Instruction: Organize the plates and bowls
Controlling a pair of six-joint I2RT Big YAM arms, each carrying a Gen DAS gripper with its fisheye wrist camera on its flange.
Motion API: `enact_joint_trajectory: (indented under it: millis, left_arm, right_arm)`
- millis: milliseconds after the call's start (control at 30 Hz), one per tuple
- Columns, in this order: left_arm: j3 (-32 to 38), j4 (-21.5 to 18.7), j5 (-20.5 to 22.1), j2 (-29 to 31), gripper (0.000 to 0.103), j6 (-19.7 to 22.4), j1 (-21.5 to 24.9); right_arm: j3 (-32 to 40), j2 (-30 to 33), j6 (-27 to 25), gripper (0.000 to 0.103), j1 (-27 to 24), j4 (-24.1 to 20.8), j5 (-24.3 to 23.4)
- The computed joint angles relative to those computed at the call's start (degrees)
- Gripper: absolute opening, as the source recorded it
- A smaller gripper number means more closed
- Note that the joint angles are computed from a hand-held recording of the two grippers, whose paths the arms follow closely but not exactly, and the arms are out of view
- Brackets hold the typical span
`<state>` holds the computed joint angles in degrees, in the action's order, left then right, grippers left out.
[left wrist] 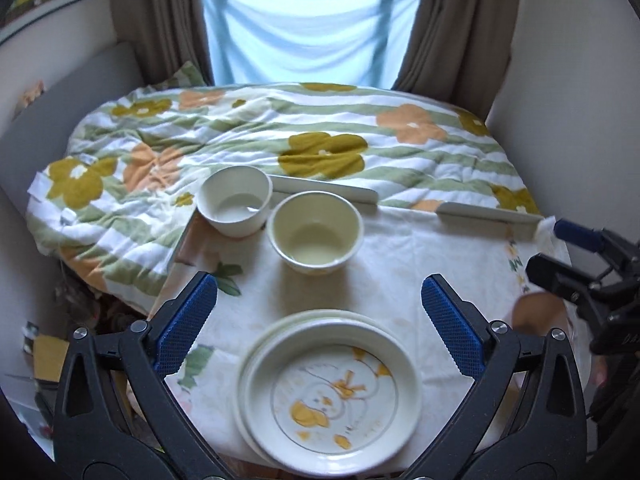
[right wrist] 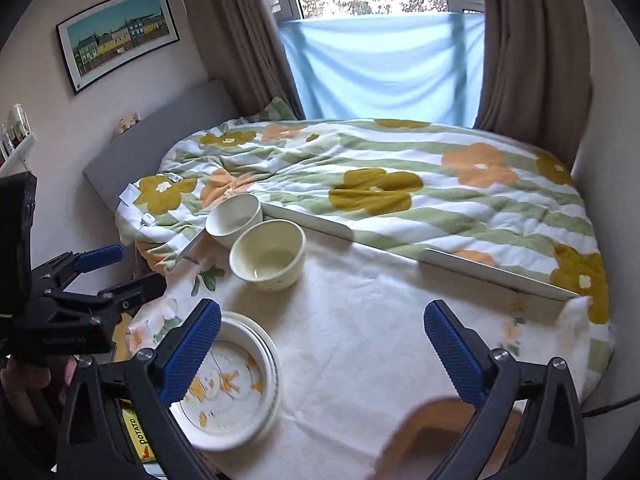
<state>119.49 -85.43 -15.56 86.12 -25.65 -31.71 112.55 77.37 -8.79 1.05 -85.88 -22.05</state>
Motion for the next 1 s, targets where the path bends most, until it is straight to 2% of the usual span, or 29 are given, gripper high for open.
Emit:
enact_joint_trajectory:
  millis: [100, 167, 333, 400, 533, 600, 667, 733, 800, 867, 900, 933, 1000]
  left_arm:
    - [-0.57, 1.02, 5.72, 0.85, 0.102, 2.20, 5.64]
    - [-0.78, 1.38, 9.98, 1.95, 0.102, 3.61, 8.79]
    - [-1.19, 1.95, 19.98, 6.52, 0.098, 7.11, 14.89]
    - [-0.18, 1.00, 22.91, 9.37, 0.084, 8.91, 16.27]
    - [1.54, -0.57, 26.66, 14.01, 0.062, 11.58, 17.16]
    - [2.58, -1.19, 28.29, 16.03, 0.050, 12.90, 17.31]
    - [3.61, -1.72, 29.31, 17.63, 0.046, 14.31, 17.28]
    - [4.24, -2.07, 29.57, 18.68, 0.039, 15.67, 17.13]
    - [4.41, -2.13, 29.93, 19.22, 0.027, 16.41, 16.98]
    - [4.83, -2.63, 30.34, 19.77, 0.020, 16.67, 16.89]
    - [5.12, -2.79, 30.39, 19.97, 0.019, 16.70, 16.90]
    - [5.18, -2.62, 30.02, 19.99, 0.019, 16.82, 16.79]
    - [5.83, -2.92, 29.01, 20.40, 0.018, 17.44, 16.59]
  right_arm:
    - [1.92, 3.47, 5.55, 0.101, 4.68, 0.61, 7.39]
    - [4.27, 6.81, 9.06, 0.101, 6.62, -0.87, 10.78]
    - [9.79, 15.32, 13.77, 0.101, 9.10, -5.10, 10.52]
    - [10.37, 17.52, 15.64, 0.100, 9.98, -5.82, 10.65]
    - [10.48, 20.80, 18.64, 0.074, 10.89, -7.43, 9.44]
    - [10.18, 21.72, 19.85, 0.067, 11.15, -7.64, 9.38]
    - [9.68, 22.23, 20.97, 0.056, 11.15, -7.59, 8.85]
    - [9.20, 22.43, 21.86, 0.051, 11.16, -7.37, 8.62]
    - [8.61, 22.34, 22.39, 0.043, 11.05, -7.11, 8.13]
    - [8.48, 22.29, 22.52, 0.031, 10.98, -6.74, 7.19]
    - [8.54, 22.34, 22.57, 0.028, 11.04, -6.52, 6.96]
    - [8.88, 22.61, 22.46, 0.020, 11.19, -6.43, 6.38]
    - [9.74, 23.05, 22.24, 0.018, 11.75, -6.80, 7.27]
